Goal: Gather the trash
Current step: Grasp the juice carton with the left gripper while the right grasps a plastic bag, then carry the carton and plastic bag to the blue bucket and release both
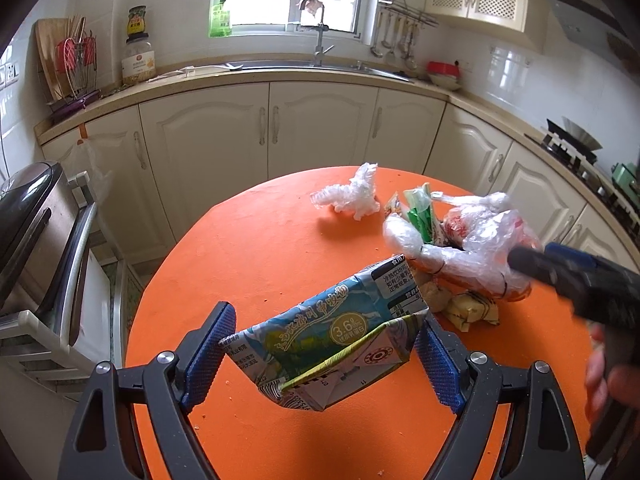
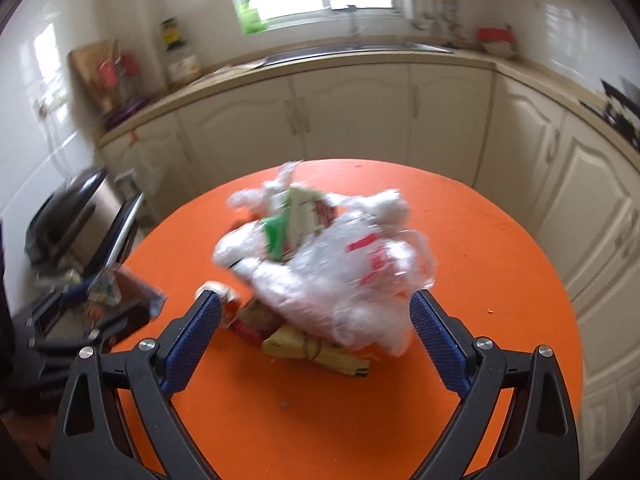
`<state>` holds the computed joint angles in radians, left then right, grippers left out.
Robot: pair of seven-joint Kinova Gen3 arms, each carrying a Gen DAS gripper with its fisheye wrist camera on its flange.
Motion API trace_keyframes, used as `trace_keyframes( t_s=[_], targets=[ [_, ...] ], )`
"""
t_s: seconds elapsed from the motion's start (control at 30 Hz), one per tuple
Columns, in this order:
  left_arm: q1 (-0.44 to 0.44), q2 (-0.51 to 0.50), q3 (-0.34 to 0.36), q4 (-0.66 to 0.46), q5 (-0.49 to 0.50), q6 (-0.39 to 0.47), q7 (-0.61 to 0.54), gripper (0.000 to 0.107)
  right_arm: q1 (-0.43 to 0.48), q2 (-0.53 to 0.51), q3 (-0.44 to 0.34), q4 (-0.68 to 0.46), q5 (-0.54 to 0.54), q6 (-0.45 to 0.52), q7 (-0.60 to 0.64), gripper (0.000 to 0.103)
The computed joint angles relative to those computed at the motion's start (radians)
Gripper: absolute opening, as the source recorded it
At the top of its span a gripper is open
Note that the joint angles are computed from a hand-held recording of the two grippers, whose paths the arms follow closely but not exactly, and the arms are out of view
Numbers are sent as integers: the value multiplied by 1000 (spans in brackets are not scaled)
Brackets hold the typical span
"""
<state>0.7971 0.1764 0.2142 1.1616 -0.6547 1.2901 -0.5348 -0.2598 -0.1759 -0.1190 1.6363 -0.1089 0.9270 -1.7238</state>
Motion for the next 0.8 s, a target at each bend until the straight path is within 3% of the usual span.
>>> trace_keyframes(
  t_s=[0.13, 0.23, 0.27, 0.3, 0.33, 0.5, 0.8],
  targets=[
    [17, 3, 4, 2, -18, 7, 18, 83, 25, 70, 11, -37, 18, -17, -19, 96],
    [22, 4, 4, -3, -21, 15, 21, 83, 30, 132, 43, -76, -37, 1, 22, 93],
    [22, 3, 4, -4, -21, 16, 19, 83, 35, 159, 52, -101, -69, 34, 57, 88],
    [24, 3, 4, -4, -22, 19, 18, 83, 46, 174, 60, -114, -105, 59, 95, 69],
    [26, 2, 5, -7, -24, 24, 16, 83, 54, 177, 59, -115, -129, 75, 117, 58],
    [44, 5, 11, -30, -35, 60, 12, 83, 86, 109, 84, -44, -245, 57, 244, 46],
    [126, 23, 20, -99, -92, 127, 15, 83, 119, -42, 199, 38, -425, 88, 414, 46]
  ],
)
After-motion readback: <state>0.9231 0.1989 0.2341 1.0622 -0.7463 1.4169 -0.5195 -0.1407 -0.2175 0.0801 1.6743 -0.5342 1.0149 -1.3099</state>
